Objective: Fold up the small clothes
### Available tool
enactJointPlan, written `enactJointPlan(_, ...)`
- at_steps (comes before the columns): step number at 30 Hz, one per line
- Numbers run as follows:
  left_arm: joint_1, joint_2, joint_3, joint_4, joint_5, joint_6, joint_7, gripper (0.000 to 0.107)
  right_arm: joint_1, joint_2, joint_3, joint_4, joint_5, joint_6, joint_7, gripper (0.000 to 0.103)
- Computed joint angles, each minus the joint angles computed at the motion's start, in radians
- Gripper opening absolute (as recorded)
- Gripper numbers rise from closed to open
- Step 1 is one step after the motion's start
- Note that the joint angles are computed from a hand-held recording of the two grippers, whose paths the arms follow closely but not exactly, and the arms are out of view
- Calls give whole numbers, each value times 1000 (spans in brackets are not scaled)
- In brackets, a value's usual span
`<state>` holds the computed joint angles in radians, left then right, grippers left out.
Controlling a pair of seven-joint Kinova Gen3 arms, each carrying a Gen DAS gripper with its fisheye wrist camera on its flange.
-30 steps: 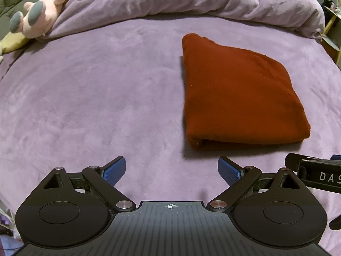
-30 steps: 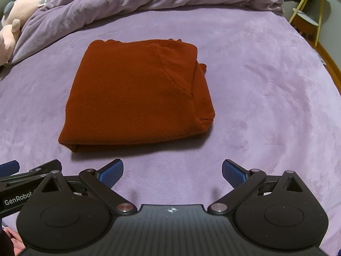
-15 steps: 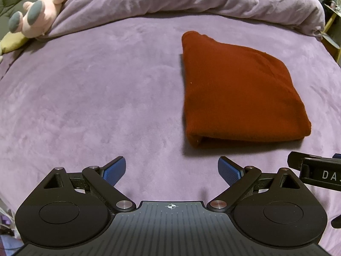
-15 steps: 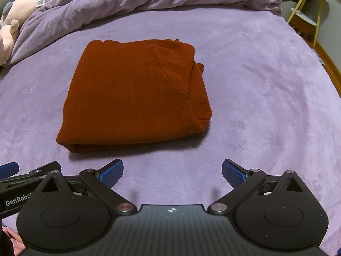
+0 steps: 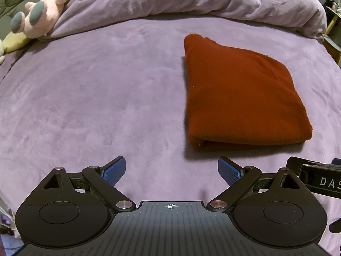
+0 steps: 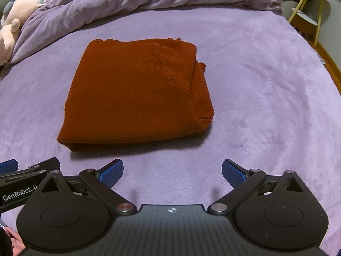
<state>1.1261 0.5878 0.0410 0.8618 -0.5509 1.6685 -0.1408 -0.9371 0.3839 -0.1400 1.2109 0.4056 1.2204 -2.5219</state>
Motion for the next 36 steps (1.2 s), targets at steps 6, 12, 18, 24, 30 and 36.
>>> enactJointPlan(6,3,-1,-1,-2,-3,-1,1,97,-1,1,1,3,0,2,-3,99)
enactJointPlan(12,3,11,-5,-24,-5,16,-9,97,3,-3,-1,9,-6,-2,-3,99)
enactJointPlan(18,13,6,-6,-10,-24,9,-12,97,-3,-4,0,9,3,6,-15,99)
enactJointPlan(24,10,16,-7,-29,-16,22,-21,97,-3,2,1,0,4,18,-16,99)
enactJointPlan(30,16,28,-13,-47,-16,38,-39,97,-7,5,1,-6,4,26,-18,99)
enactJointPlan(36,9,20,-13,-35,-6,31,-36,97,-8,7,2,-10,2,28,-22,99)
